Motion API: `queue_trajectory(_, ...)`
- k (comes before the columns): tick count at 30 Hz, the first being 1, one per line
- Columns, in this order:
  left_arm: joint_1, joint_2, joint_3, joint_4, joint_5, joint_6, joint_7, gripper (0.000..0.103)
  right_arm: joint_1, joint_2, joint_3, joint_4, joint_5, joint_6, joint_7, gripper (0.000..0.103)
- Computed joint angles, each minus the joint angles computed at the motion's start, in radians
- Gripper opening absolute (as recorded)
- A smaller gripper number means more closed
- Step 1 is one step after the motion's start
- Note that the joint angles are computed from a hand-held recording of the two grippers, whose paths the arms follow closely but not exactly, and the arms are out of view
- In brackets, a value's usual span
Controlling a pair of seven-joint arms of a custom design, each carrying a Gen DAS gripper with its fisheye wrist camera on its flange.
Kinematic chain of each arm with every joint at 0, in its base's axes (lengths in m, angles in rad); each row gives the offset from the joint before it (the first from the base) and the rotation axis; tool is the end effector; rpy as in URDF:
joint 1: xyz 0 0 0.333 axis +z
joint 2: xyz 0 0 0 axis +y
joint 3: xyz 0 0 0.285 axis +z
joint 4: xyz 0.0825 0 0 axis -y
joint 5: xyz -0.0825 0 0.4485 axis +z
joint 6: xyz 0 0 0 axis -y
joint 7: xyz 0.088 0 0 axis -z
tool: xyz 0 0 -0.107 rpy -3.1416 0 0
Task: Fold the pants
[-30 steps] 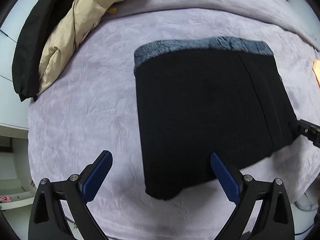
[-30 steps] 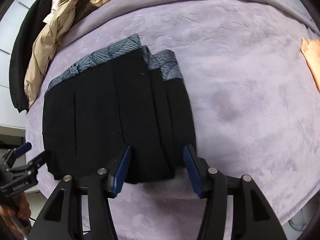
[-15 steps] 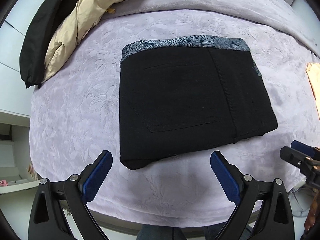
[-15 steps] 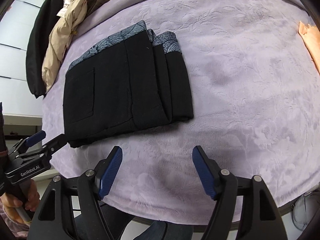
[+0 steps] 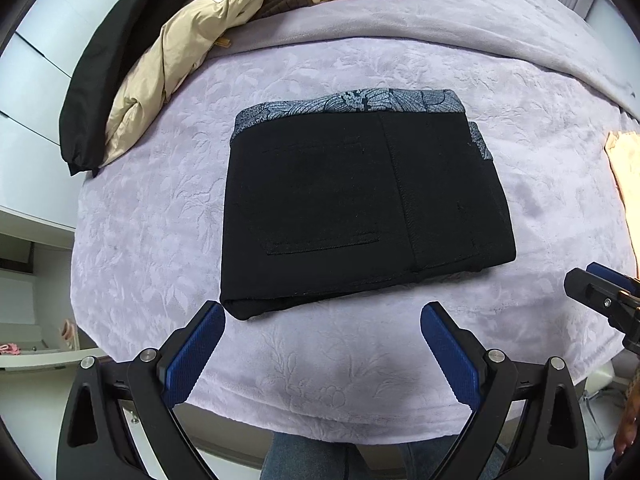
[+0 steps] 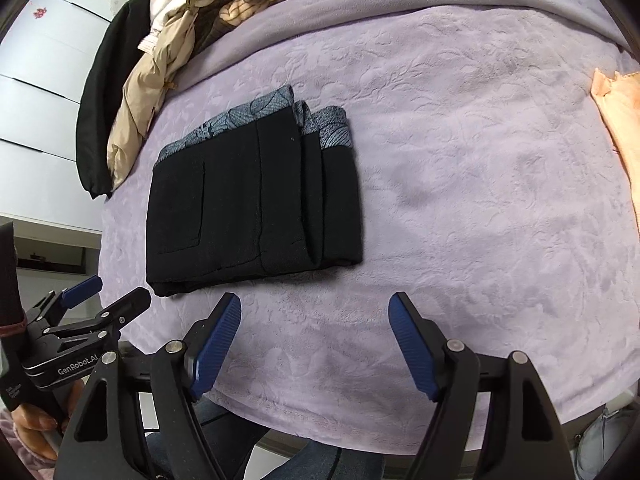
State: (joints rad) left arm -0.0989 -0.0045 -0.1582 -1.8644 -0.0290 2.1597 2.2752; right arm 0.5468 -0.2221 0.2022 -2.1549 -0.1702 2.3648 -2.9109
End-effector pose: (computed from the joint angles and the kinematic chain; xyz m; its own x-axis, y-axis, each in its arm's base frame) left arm 0.6286 -0.1666 0.4933 -0.7885 -0.5909 -0.1704 -0.5477 0.8008 -0.2424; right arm 0.4322 0.4043 0.4847 -0.7193 -0.5418 -0.4349 -0.5571 0.8238 -0.1049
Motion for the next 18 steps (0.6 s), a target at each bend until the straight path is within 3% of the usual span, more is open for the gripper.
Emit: queue_trajectory(18, 0.001, -0.048, -0.01, -0.053, 0.054, 0.025, -0.072, 0.099, 0.004, -0.068, -0.013, -0.114, 0.032, 0.124, -0.021, 0.08)
